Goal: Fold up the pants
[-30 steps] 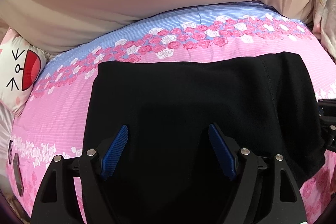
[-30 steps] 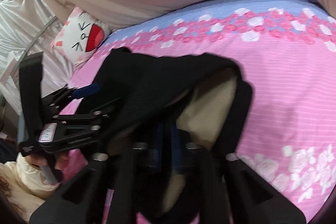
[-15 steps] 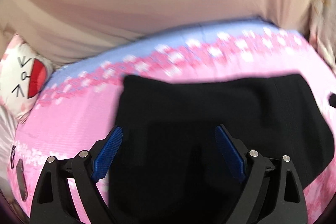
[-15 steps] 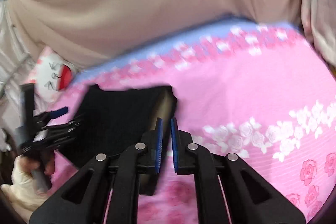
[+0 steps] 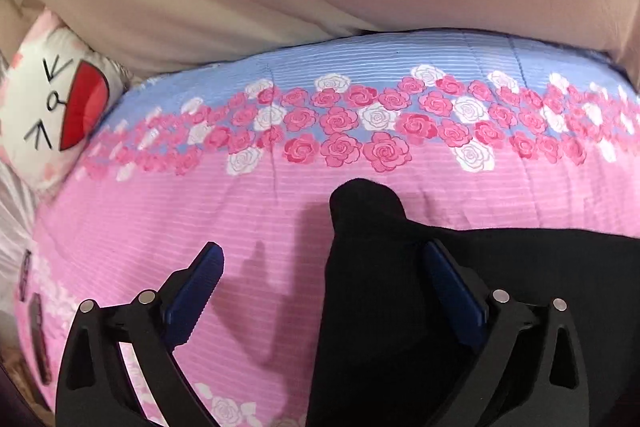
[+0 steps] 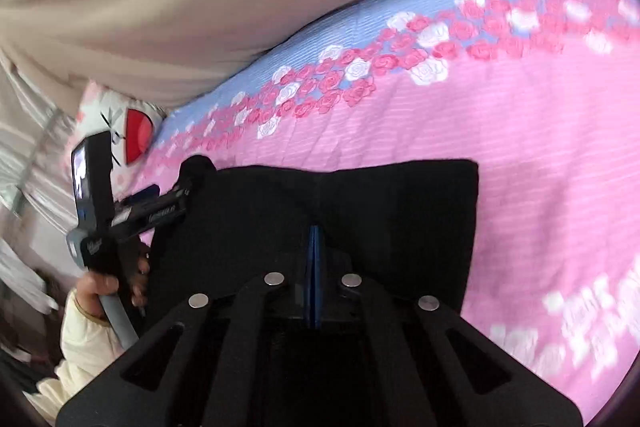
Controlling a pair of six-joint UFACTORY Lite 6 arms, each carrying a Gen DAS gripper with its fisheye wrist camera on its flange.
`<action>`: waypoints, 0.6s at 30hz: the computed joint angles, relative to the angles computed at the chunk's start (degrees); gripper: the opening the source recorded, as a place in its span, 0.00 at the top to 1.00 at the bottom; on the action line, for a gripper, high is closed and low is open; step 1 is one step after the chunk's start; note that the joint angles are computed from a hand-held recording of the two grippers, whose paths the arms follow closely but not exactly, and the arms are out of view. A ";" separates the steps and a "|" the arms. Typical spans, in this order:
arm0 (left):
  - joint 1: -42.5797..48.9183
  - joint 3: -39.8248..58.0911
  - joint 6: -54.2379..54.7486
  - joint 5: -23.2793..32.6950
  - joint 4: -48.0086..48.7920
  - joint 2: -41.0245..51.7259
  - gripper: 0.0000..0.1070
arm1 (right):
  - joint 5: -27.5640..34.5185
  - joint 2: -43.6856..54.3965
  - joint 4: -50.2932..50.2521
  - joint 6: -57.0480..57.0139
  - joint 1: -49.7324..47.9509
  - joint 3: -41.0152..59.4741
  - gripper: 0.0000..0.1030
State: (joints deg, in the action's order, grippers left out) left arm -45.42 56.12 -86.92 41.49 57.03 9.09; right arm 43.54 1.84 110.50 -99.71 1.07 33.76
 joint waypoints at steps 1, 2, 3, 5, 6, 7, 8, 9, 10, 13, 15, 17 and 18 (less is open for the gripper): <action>0.01 -0.63 -0.53 -0.40 0.57 -0.52 0.08 | -2.29 -5.49 0.41 0.45 2.57 -2.01 0.96; 0.30 -1.35 -1.13 -1.28 1.11 -0.94 0.08 | -4.38 -9.18 1.22 0.78 4.70 -2.76 0.96; 0.66 -1.41 -1.26 -2.06 1.10 -0.86 0.08 | -6.85 -10.47 2.77 -0.51 6.89 -1.59 0.96; 1.74 -1.64 -0.55 -3.91 0.30 -1.18 0.08 | -16.24 -5.86 5.72 -3.92 9.81 3.91 1.00; 2.35 -1.97 -0.15 -5.01 -0.01 -1.55 0.08 | -19.17 -0.30 5.46 -4.01 8.84 7.34 1.00; 2.79 -2.33 0.19 -6.16 -0.55 -1.97 0.08 | -19.69 2.85 6.60 -1.70 8.87 9.02 1.00; 2.72 -2.51 0.30 -6.18 -1.03 -2.31 0.08 | -17.82 3.61 5.46 0.94 6.86 8.71 1.00; 2.28 -2.86 -0.19 -5.81 -0.27 -2.65 0.08 | -16.25 1.96 5.40 1.18 6.36 7.64 1.00; 1.11 -3.28 -1.68 -4.30 1.66 -2.84 0.08 | -17.08 -2.08 7.70 -0.94 7.10 5.08 1.00; -1.14 -4.05 -4.29 -1.58 4.28 -3.42 0.08 | -25.15 -19.70 19.16 -11.45 16.02 -4.98 0.94; -2.82 -4.62 -5.06 0.26 4.62 -4.77 0.10 | -28.74 -26.21 27.47 -19.24 21.60 -10.74 0.94; -5.09 -5.96 -5.23 1.91 4.52 -7.50 0.11 | -32.91 -26.70 38.22 -30.95 24.05 -14.67 0.95; -6.88 -7.06 -5.65 2.78 4.70 -9.39 0.11 | -32.55 -27.25 42.85 -34.95 23.67 -16.62 0.96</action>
